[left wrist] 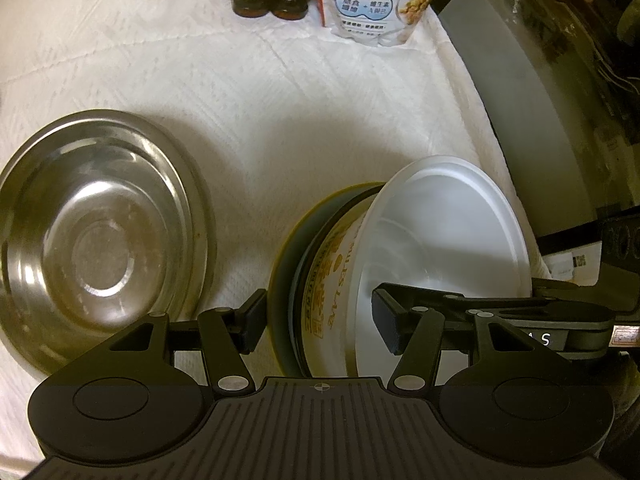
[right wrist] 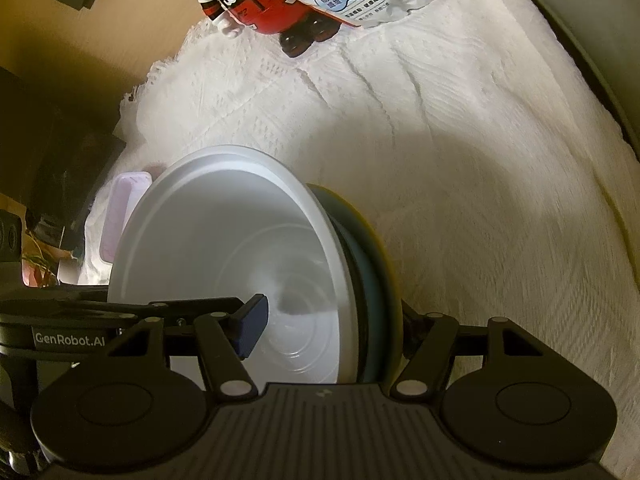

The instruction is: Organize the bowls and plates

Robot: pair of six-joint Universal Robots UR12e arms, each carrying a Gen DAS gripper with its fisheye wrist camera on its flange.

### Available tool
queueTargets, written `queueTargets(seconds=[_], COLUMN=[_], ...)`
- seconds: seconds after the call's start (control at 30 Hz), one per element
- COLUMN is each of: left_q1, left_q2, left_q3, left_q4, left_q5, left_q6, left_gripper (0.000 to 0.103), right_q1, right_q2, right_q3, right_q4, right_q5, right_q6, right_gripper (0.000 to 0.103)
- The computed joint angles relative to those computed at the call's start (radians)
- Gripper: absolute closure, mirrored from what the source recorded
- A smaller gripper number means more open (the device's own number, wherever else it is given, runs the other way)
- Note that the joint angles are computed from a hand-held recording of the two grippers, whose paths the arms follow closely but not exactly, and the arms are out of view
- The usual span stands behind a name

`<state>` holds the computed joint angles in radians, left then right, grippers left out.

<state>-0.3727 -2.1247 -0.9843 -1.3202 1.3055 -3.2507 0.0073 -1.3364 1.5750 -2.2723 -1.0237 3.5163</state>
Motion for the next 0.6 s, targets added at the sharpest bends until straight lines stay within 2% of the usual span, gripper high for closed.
queueTargets(seconds=[0.23,0.5,0.6], left_q1=[-0.003,0.001,-0.004], left_q2=[-0.005,-0.003,-0.003], left_q3=[0.009,-0.003,-0.001], left_q4=[-0.002,0.008,0.008], left_q5=[0.003,-0.014,0.004], left_q6=[0.012,0.011,0.013], left_gripper=[0.042,0.041,0.042], right_q1=[0.003,-0.003,-0.001], right_q2=[0.004,0.003,0.003], right_q3=[-0.013,-0.005,-0.011], right_q4=[0.034,0.021,0.032], right_q5=[-0.007,0.011,0.000], right_q6=[-0.051,-0.016,-0.004], right_gripper=[0.037,0.037,0.039])
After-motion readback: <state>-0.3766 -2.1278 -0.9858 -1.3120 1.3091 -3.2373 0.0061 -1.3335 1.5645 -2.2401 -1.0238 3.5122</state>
